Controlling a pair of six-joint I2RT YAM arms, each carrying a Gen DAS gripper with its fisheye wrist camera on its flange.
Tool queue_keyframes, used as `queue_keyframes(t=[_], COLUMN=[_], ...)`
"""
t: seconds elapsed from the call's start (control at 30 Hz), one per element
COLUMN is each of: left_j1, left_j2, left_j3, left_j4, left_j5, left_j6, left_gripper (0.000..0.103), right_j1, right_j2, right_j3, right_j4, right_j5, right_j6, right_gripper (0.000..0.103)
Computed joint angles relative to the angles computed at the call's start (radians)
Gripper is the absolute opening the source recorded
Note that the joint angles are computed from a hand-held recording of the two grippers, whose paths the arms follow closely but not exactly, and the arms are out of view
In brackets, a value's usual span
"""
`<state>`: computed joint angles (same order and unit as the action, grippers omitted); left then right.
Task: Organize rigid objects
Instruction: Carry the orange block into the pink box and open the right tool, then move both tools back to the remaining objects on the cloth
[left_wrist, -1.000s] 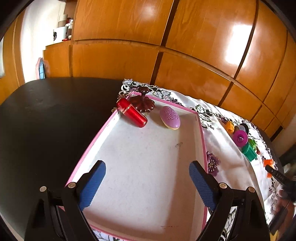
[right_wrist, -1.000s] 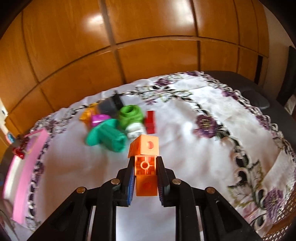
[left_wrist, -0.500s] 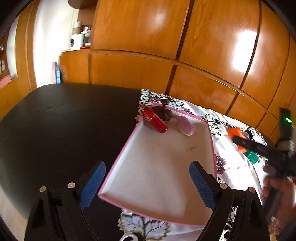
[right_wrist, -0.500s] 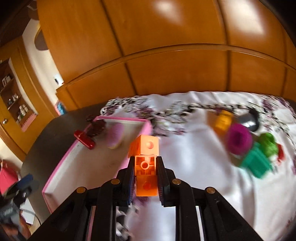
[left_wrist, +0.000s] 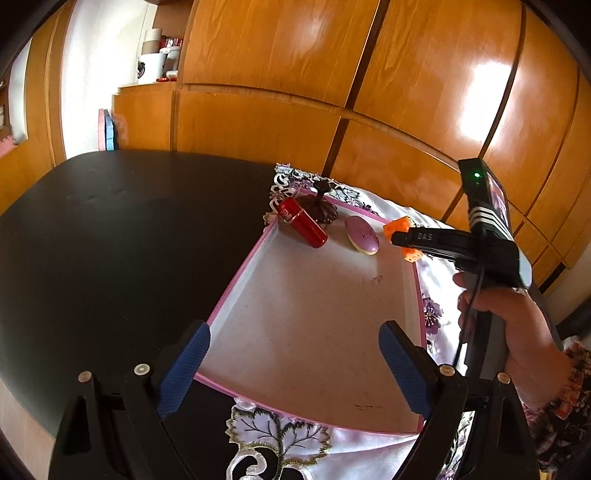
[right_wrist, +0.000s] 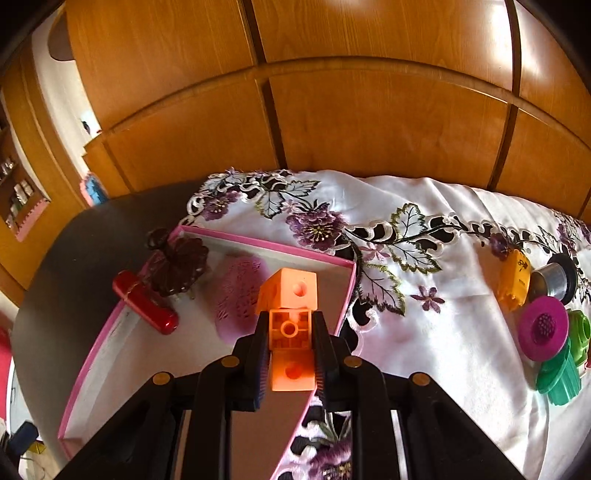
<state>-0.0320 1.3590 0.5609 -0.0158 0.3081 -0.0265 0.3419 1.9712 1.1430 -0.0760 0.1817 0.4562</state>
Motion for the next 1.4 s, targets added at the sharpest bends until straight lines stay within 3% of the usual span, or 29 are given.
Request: queue_keyframes(t=[0.2, 0.4, 0.77, 1.2, 1.33, 1.4], left_j1=[0.001, -0.013, 0.034, -0.009, -0.029, -0.038], left_j2=[0.014, 0.004, -0.012, 0.013, 0.021, 0.027], left_j3=[0.009, -0.001, -0.001, 0.012, 0.008, 0.012], left_j4=[0.002, 0.034, 0.028, 0.009, 0.016, 0.019], left_j5=[0.001, -0.043, -0.084, -0.093, -0.099, -0.106], left_j6=[-0.015, -0.051, -0.099, -0.095, -0.089, -0.094], left_gripper=[0.093, 0.093, 0.093, 0.093, 0.093, 0.093], right_j1=[-0.005, 0.080, 0.182, 0.163, 0.096, 0.104], right_j2=[0.022, -0.082, -0.062, -0.083, -0.149, -0.159], right_j3=[0.029, -0.081, -0.151, -0.166, -0.258, -0.266], right_j4=[-0.020, 0.036, 0.103, -0.031, 0.067, 0.084], right_j5=[0.000, 0.047, -0.089, 0.092, -0.036, -0.033], right_j6=[-0.002, -0.024, 0.040, -0.064, -0.031, -0.021], right_gripper=[0.022, 0.026, 0.026, 0.023, 0.026, 0.026])
